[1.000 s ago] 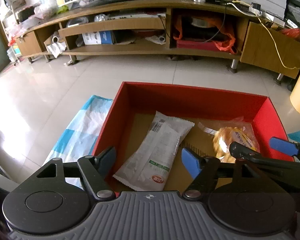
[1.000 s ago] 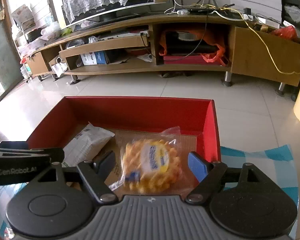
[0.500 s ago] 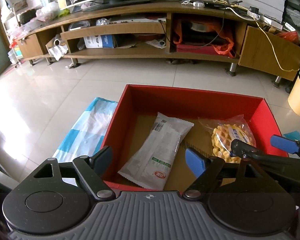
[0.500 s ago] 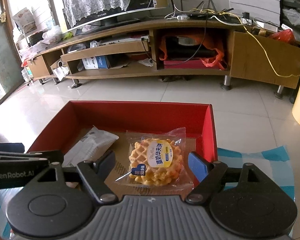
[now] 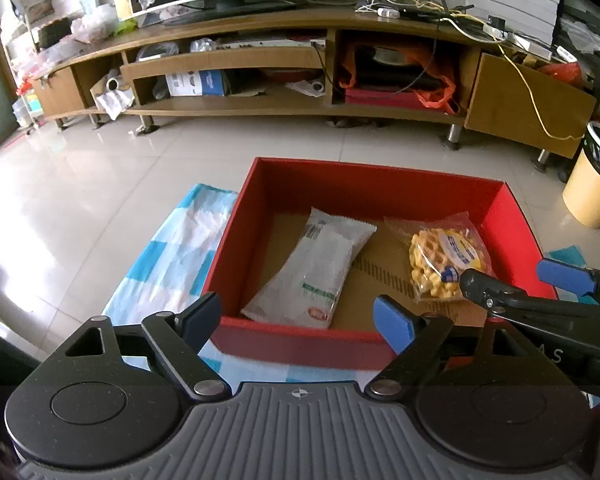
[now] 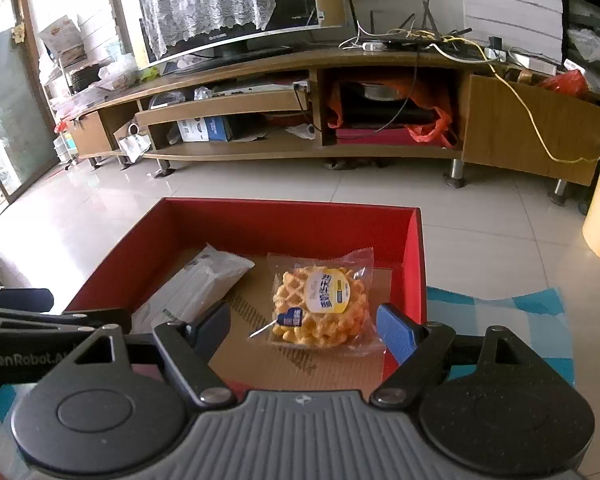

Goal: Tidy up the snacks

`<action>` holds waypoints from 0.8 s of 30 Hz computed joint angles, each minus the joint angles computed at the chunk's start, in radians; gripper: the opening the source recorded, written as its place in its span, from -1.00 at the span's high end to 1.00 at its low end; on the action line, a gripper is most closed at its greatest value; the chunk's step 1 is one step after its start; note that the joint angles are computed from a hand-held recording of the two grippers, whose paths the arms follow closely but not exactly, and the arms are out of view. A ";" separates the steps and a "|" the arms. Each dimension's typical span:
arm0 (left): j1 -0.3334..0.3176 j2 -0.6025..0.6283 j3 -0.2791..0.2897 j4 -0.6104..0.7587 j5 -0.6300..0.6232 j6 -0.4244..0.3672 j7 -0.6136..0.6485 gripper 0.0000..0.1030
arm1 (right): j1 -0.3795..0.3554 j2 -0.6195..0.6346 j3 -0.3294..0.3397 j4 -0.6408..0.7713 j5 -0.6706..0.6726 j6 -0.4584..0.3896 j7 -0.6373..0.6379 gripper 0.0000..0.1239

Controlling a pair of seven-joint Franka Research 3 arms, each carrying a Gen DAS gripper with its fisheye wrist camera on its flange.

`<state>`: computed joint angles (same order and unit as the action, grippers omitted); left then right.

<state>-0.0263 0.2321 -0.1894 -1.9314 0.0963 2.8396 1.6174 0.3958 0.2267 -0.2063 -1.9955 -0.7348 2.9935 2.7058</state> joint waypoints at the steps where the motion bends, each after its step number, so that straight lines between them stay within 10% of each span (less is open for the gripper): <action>1: 0.004 -0.008 -0.004 -0.011 -0.006 0.003 0.008 -0.71 | 0.003 -0.007 -0.002 -0.008 -0.006 0.000 0.003 -0.29; 24: 0.017 -0.160 0.005 -0.221 -0.270 -0.039 0.373 -0.76 | -0.133 -0.213 0.186 -0.249 -0.017 -0.013 -0.007 -0.37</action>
